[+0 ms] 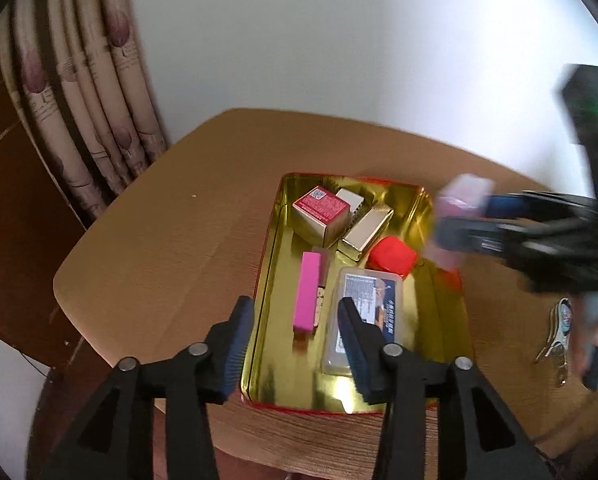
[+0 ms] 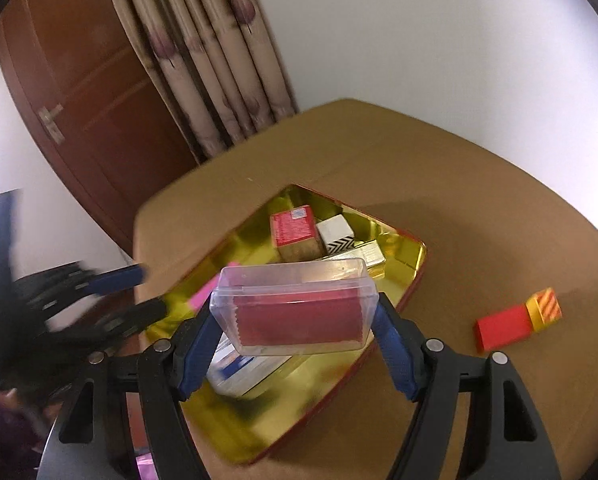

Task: Organize rigid objects
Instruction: 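Release the pink bar into the tin with the left gripper while the right gripper drops the red box in, then grasp the red block with the left gripper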

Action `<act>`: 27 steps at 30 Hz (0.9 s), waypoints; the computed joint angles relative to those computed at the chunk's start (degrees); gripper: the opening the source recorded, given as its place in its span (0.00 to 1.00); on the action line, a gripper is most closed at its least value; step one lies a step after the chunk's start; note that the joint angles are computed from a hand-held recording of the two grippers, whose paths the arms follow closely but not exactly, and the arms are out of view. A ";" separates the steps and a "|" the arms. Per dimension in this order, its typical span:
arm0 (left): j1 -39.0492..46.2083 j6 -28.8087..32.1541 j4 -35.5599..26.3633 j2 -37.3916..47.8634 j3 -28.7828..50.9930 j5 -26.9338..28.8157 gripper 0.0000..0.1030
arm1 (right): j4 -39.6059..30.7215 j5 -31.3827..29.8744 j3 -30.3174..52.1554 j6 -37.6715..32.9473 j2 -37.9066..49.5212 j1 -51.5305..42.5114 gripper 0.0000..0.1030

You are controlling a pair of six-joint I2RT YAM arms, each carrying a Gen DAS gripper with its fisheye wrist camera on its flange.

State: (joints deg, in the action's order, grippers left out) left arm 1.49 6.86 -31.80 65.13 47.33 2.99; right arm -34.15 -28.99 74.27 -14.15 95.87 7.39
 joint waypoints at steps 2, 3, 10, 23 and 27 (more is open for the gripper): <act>0.45 -0.17 0.29 -2.17 -1.11 0.90 0.52 | 0.41 3.48 2.25 0.79 3.37 1.74 0.68; 1.12 0.16 0.89 -3.08 -1.67 2.35 0.54 | 0.58 4.70 3.13 1.16 4.71 2.22 0.68; 0.64 -0.37 1.05 -4.18 -1.86 1.28 0.62 | 0.77 8.50 6.20 3.37 9.62 3.95 0.68; 11.69 -4.28 5.63 -7.97 -6.26 25.29 0.63 | 6.33 1.28 -3.63 9.49 -4.38 -3.52 0.76; 12.79 -5.19 4.58 -6.54 -5.88 28.00 0.63 | 9.36 -2.79 -15.40 9.37 -19.51 -14.43 0.91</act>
